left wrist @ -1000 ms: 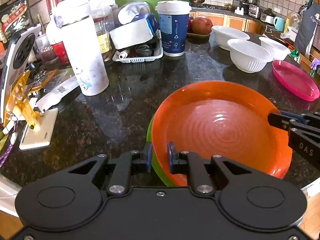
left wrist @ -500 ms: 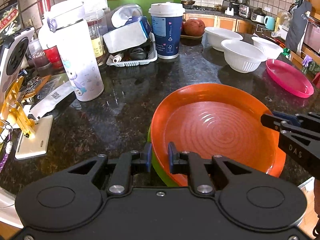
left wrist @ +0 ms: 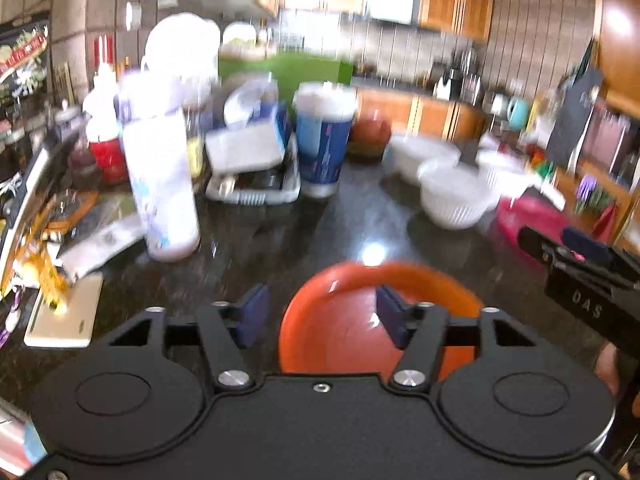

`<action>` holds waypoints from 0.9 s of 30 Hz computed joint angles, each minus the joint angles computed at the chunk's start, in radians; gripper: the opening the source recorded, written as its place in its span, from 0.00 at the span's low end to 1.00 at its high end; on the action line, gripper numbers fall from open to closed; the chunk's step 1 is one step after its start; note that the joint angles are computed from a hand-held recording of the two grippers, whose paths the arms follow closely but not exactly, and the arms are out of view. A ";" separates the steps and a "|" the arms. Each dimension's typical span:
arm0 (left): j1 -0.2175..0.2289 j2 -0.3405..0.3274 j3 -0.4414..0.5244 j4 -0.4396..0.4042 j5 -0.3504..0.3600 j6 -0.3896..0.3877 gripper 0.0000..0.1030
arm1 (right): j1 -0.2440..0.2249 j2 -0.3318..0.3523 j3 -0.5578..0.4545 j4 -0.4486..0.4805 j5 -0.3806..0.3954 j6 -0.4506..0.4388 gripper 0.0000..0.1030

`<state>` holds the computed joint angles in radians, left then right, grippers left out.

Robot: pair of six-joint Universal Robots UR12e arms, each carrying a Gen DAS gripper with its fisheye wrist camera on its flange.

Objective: Organize plates and bowls
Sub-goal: 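Open the left gripper and move it to the magenta plate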

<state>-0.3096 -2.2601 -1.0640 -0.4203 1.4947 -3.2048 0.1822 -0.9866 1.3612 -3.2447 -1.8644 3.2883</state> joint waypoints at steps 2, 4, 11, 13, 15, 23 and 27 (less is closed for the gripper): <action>-0.006 -0.007 0.011 0.028 -0.001 0.001 0.64 | 0.003 0.008 -0.009 -0.038 -0.063 -0.005 0.70; -0.007 -0.014 0.022 0.050 -0.025 -0.007 0.71 | -0.003 0.007 -0.011 -0.045 -0.091 -0.002 0.71; -0.040 -0.060 0.103 0.074 -0.034 -0.007 0.78 | -0.032 -0.001 0.005 -0.111 -0.179 -0.069 0.70; -0.052 -0.078 0.137 0.049 -0.032 0.002 0.78 | -0.044 -0.005 0.018 -0.144 -0.189 -0.100 0.70; -0.066 -0.099 0.175 0.024 -0.029 -0.002 0.78 | -0.060 -0.013 0.033 -0.160 -0.190 -0.134 0.70; -0.129 -0.212 0.394 -0.161 0.005 -0.030 0.73 | -0.175 -0.086 0.115 -0.087 0.037 -0.066 0.66; -0.157 -0.283 0.531 -0.259 0.037 -0.039 0.67 | -0.235 -0.095 0.122 -0.054 0.140 -0.070 0.56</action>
